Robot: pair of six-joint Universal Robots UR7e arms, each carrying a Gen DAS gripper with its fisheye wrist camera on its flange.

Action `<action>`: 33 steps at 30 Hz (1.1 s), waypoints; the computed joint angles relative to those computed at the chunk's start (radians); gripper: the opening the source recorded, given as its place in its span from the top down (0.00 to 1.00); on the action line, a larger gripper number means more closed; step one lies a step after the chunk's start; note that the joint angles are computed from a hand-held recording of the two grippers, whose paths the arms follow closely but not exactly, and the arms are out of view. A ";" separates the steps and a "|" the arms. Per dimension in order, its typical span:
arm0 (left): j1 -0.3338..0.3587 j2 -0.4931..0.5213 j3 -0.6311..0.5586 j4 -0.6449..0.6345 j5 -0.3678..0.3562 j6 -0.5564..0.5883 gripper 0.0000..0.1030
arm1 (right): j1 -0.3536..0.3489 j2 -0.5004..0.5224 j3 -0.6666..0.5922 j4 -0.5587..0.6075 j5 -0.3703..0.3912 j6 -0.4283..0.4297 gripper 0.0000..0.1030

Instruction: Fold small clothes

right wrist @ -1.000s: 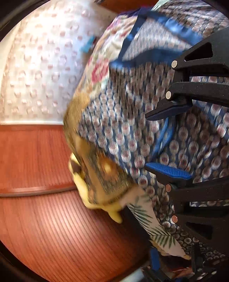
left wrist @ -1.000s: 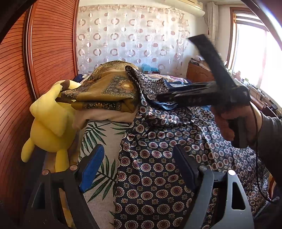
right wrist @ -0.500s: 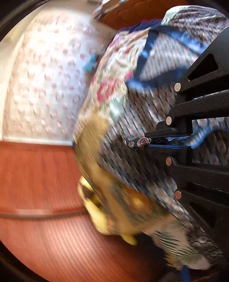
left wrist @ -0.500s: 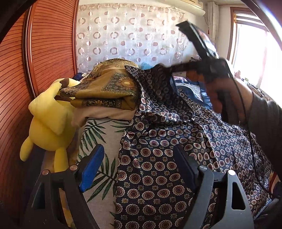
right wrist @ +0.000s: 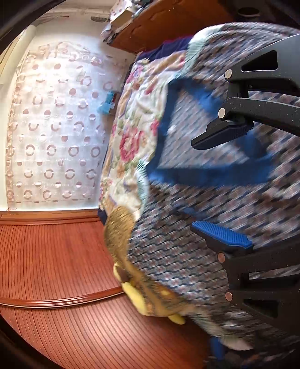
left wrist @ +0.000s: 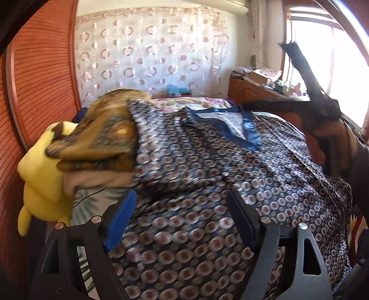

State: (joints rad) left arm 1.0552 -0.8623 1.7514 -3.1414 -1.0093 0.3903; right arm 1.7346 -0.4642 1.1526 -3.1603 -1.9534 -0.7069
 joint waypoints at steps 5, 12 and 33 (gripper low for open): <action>-0.013 0.047 -0.058 0.067 -0.025 0.005 0.21 | -0.040 -0.167 0.310 -0.194 -0.031 -0.032 0.35; -0.030 0.126 -0.169 0.231 -0.051 0.003 0.22 | -0.088 -0.339 0.598 -0.376 -0.058 0.013 0.35; -0.034 0.287 -0.376 0.424 0.027 -0.022 0.22 | -0.174 -0.509 0.700 -0.278 -0.158 0.273 0.36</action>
State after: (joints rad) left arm 1.0216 -0.5755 1.3759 -2.7175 -0.9826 0.3682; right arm 1.5608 -0.9736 1.8525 -3.4382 -2.1112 -0.4337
